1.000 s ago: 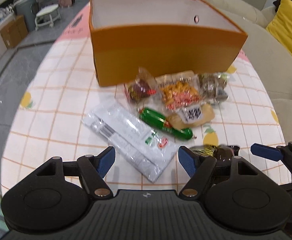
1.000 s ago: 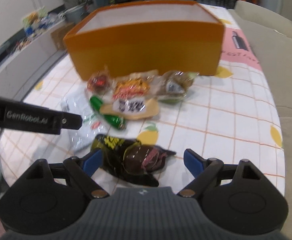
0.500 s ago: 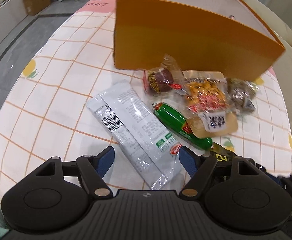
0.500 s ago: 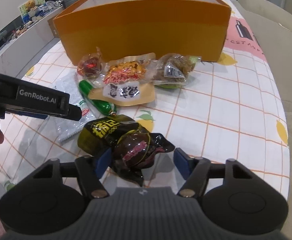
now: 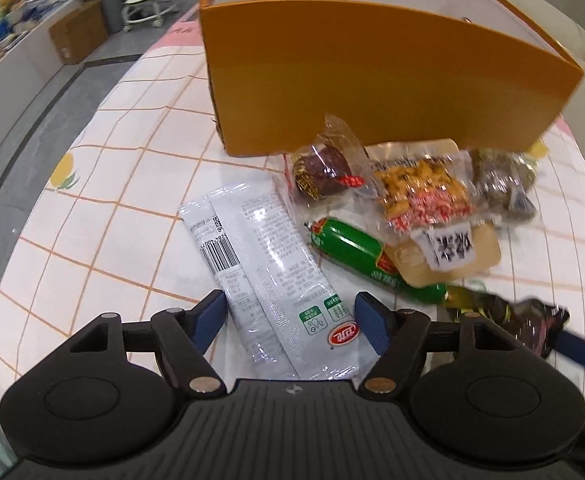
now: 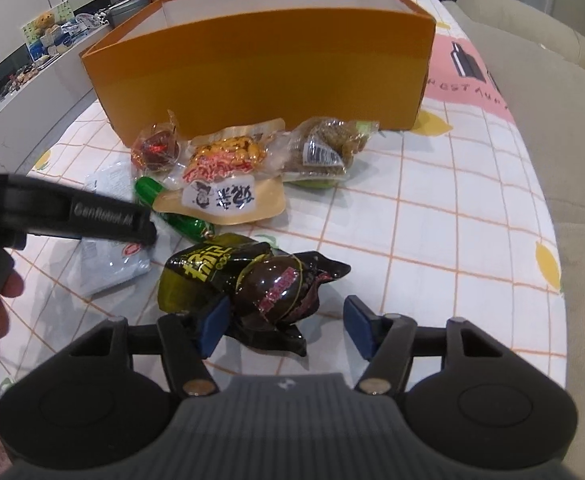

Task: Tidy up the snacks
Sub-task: 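Grasp the dark foil pack with right tool while left tool grasps the white strip pack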

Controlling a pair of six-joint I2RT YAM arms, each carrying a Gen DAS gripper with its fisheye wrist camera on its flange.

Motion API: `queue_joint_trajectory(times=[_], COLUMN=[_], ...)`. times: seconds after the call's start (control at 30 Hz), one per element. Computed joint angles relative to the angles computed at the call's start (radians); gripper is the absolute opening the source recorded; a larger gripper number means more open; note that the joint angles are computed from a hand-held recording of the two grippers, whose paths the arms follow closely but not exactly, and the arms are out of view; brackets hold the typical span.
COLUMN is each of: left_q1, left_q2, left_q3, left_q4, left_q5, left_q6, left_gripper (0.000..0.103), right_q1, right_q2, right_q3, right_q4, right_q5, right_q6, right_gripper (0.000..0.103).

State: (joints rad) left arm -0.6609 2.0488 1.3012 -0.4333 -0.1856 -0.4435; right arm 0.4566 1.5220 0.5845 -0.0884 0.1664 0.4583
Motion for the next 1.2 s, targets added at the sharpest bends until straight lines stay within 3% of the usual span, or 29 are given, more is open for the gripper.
queue_joint_trajectory(times=[0.13,0.2,0.23,0.43,0.57,0.67,0.93,1.2], left_q1=[0.011,0.015,0.016,0.018,0.018,0.005,0.019,0.034], left_q2=[-0.027,-0.045,-0.051,-0.076,-0.093,-0.106,-0.114,-0.105], left_q3=[-0.028,-0.047,-0.052,-0.071,-0.085,-0.105,-0.118,-0.106], left_q4=[-0.015,-0.022,-0.030,-0.056,-0.074,-0.080,-0.037,-0.038], left_q5=[0.047,0.080,0.091,0.141,0.181,0.177,0.185,0.183], left_q6=[0.089,0.126,0.140,0.187,0.229,0.258,0.227,0.154], left_gripper=[0.078,0.077,0.077,0.076,0.075,0.075,0.084,0.087], right_q1=[-0.007,-0.011,-0.015,-0.016,0.007,0.018,0.037,0.041], right_q2=[-0.013,-0.010,-0.007,-0.029,-0.056,-0.091,-0.138,-0.105], right_q3=[-0.014,-0.014,-0.012,-0.003,-0.015,-0.021,-0.067,-0.110], right_q4=[0.020,0.021,0.015,-0.051,-0.059,-0.083,-0.015,0.122], right_q5=[-0.021,-0.038,-0.053,-0.138,-0.178,-0.175,-0.035,-0.045], right_q6=[-0.048,-0.050,-0.046,0.038,0.031,-0.009,-0.273,-0.447], right_gripper=[0.061,0.047,0.046,0.044,0.043,0.045,0.072,0.071])
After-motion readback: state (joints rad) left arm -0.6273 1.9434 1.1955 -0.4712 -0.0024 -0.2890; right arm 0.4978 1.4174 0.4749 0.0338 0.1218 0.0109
